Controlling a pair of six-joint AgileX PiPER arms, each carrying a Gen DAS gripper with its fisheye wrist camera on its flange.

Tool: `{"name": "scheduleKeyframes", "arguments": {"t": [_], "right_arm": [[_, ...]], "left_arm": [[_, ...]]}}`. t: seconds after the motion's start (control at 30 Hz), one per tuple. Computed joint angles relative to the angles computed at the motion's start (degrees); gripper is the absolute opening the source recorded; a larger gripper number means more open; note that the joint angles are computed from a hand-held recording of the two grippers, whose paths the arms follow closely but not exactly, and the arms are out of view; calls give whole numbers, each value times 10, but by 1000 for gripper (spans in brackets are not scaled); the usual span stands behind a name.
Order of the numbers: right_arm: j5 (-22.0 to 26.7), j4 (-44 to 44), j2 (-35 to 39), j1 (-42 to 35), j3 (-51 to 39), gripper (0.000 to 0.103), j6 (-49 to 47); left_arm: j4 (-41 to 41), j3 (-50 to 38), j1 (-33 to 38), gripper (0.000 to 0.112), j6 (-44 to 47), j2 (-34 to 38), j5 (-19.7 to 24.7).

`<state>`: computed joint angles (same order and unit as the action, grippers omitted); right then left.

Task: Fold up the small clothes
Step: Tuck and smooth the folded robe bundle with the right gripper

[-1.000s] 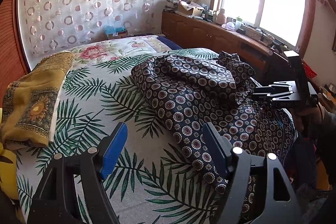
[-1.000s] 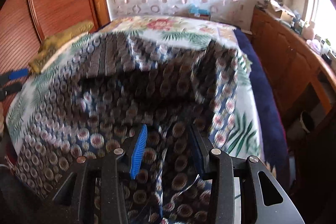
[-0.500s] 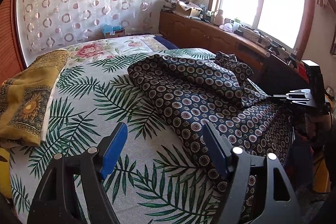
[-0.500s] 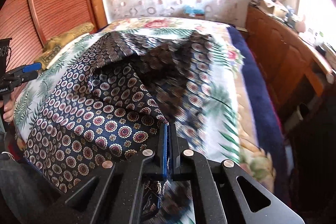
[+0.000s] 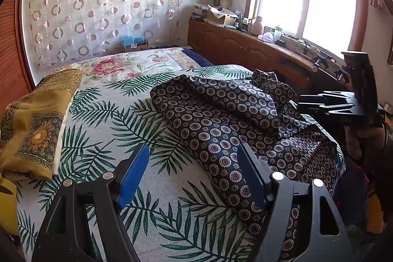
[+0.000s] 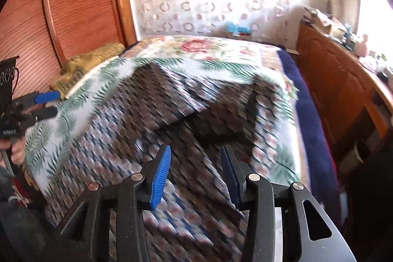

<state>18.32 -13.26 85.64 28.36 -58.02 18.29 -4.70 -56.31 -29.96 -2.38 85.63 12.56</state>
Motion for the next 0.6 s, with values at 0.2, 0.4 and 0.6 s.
{"name": "scheduleKeyframes", "arguments": {"t": [0.2, 0.4, 0.6], "right_arm": [[7, 73, 101, 0, -98, 44, -69], [47, 199, 187, -23, -199, 44, -182], [118, 293, 229, -59, -274, 44, -244]], "left_arm": [[38, -1, -2, 75, -34, -8, -3], [23, 2, -1, 75, -22, -6, -8], [8, 7, 2, 75, -9, -4, -11]]}}
